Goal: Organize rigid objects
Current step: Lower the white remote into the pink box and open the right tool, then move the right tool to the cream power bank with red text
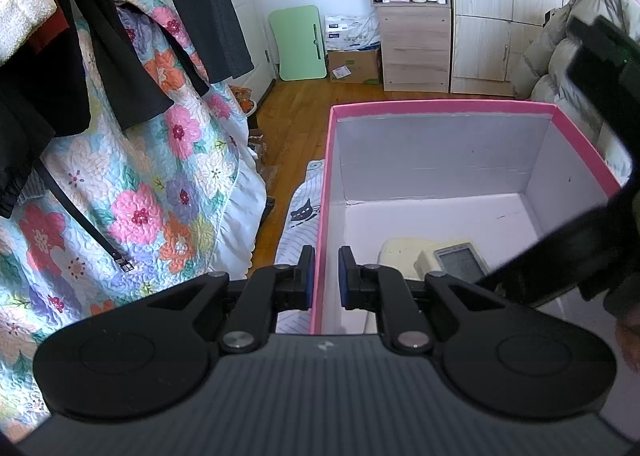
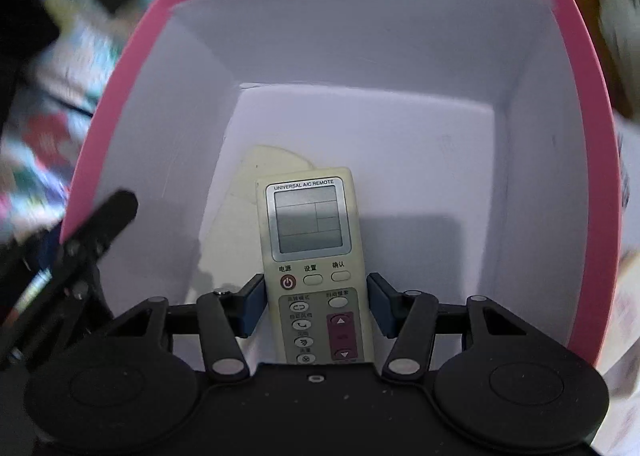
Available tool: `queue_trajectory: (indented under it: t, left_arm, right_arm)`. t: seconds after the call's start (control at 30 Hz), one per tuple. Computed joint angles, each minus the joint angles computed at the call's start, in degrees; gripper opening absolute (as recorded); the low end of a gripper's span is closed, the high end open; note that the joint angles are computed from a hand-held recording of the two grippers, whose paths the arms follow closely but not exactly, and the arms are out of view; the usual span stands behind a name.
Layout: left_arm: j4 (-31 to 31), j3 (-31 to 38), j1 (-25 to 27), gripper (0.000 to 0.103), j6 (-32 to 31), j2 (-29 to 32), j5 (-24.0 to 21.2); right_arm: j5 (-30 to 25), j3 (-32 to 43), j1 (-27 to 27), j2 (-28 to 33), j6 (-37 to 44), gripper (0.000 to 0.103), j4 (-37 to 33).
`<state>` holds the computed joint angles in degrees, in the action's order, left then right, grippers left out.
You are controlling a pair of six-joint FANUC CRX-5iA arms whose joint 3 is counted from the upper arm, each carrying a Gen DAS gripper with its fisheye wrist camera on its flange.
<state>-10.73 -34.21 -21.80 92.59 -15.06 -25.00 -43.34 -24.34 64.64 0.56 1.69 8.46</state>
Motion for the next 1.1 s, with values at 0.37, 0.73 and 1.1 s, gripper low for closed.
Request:
queue_trajectory:
  t: [0.37,0.73,1.1]
  left_arm:
    - [0.2,0.0,0.2,0.011,-0.4,0.0,-0.1]
    - [4.3,-1.0,1.5,0.011,-3.7,0.2,0.7]
    - [-2.8,1.4,-0.9,0.011,2.6,0.8,-1.2]
  right_arm:
    - [-3.1,-14.0,12.8,-16.3,-19.0,0.058,28.9]
    - [-36.5,-30.7,40.8,-37.4,-49.5,0.059,39.0]
    - [-13.4,-40.8,29.7,-35.6,-67.0,0.06,42.7]
